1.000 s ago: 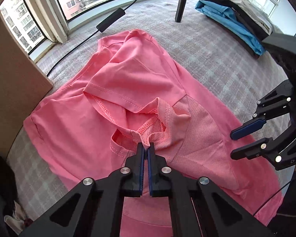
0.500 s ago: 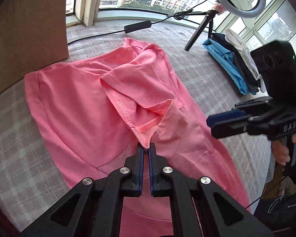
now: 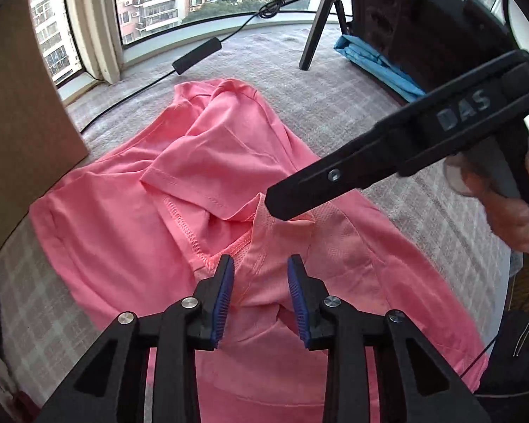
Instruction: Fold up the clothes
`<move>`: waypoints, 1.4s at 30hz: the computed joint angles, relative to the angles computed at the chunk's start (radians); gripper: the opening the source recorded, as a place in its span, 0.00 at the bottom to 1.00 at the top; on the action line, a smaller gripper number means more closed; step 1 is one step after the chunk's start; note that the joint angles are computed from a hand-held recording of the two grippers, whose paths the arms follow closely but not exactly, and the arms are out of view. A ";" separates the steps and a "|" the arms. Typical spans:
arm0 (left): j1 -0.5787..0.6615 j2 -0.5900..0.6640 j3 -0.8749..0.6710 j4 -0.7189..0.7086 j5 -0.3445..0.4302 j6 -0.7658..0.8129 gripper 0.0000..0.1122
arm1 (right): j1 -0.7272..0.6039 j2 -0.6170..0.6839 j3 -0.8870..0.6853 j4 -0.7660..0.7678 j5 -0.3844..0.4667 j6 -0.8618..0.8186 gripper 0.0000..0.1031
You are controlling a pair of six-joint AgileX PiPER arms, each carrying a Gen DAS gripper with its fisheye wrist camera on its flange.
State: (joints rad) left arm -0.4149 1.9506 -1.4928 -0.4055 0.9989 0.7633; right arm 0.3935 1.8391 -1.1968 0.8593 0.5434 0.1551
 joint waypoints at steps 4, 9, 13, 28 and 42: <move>-0.035 0.040 -0.027 0.048 -0.005 -0.016 0.27 | -0.006 -0.058 0.053 -0.056 0.011 0.040 0.25; -0.040 0.034 -0.029 0.055 0.001 -0.018 0.04 | -0.015 -0.104 0.149 -0.031 0.004 0.014 0.26; -0.027 0.002 -0.004 0.022 -0.002 0.017 0.04 | -0.014 -0.108 0.182 -0.060 -0.016 0.043 0.26; -0.022 -0.192 0.243 0.029 -0.113 0.059 0.04 | -0.004 -0.090 0.151 -0.179 -0.002 0.123 0.34; 0.022 -0.168 0.248 -0.098 -0.151 0.010 0.04 | -0.021 0.183 -0.402 -0.464 0.274 0.254 0.42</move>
State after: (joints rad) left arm -0.3927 1.7827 -1.2450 -0.5040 0.8480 0.7736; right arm 0.3721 2.0218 -1.5990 0.3953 0.8176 0.4091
